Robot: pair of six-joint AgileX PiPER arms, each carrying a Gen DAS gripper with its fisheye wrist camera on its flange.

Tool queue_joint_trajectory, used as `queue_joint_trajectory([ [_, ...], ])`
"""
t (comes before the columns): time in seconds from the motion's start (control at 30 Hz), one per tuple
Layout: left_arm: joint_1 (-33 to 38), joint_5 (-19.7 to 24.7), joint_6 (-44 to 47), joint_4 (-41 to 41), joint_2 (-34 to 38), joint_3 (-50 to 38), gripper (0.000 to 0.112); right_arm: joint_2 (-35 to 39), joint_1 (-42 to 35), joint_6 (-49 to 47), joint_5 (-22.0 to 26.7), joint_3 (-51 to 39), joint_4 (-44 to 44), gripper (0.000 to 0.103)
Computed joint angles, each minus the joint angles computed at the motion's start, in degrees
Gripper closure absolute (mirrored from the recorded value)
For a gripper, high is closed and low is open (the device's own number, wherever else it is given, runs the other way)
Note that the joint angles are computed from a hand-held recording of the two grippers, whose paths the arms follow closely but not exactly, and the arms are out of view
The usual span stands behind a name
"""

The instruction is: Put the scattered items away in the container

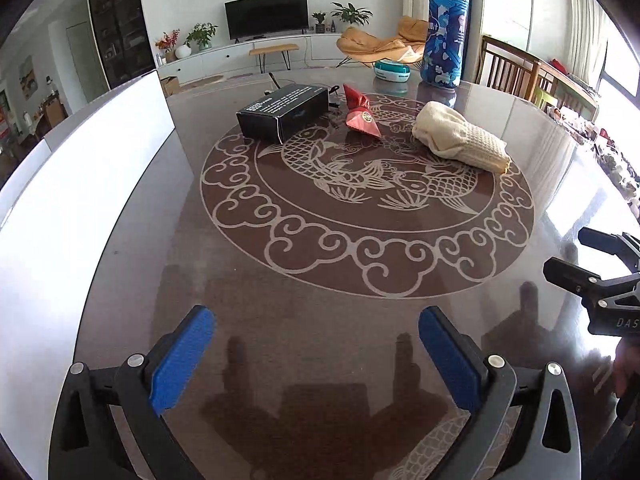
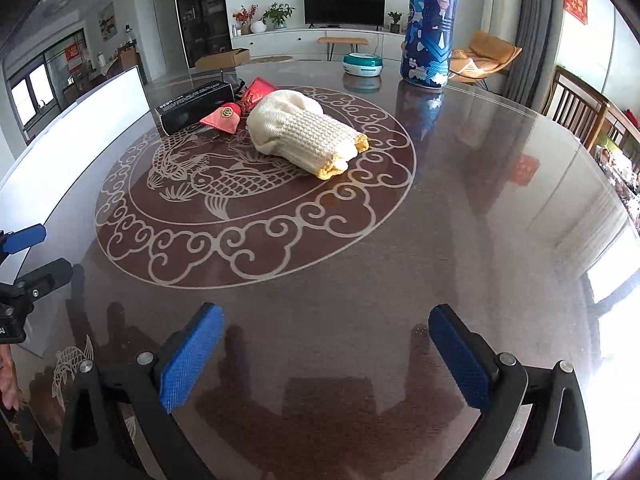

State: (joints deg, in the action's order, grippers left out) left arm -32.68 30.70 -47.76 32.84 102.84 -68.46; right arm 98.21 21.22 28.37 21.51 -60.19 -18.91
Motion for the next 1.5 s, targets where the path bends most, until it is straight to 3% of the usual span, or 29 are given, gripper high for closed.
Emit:
queue_joint_trajectory([
  [0.2,0.78,3.98,5.11,-5.79,5.72,-8.12,0.009,1.26,1.87,7.62,1.83,-1.56,-5.87,0.000],
  [0.53,1.24,2.78,4.75,-6.71,5.48,-7.25,0.009,0.55,0.07,11.41,0.93,0.11,-5.68,0.000],
  [0.67,1.27,2.78,4.81,-6.78,5.56,-7.36,0.009,2.06,2.13,15.51,4.80,-1.97,-10.50,0.000],
  [1.5,1.32,2.82,4.94,-6.86,5.72,-7.59,0.009,2.10,2.16,15.31,4.53,-1.89,-10.35,0.000],
])
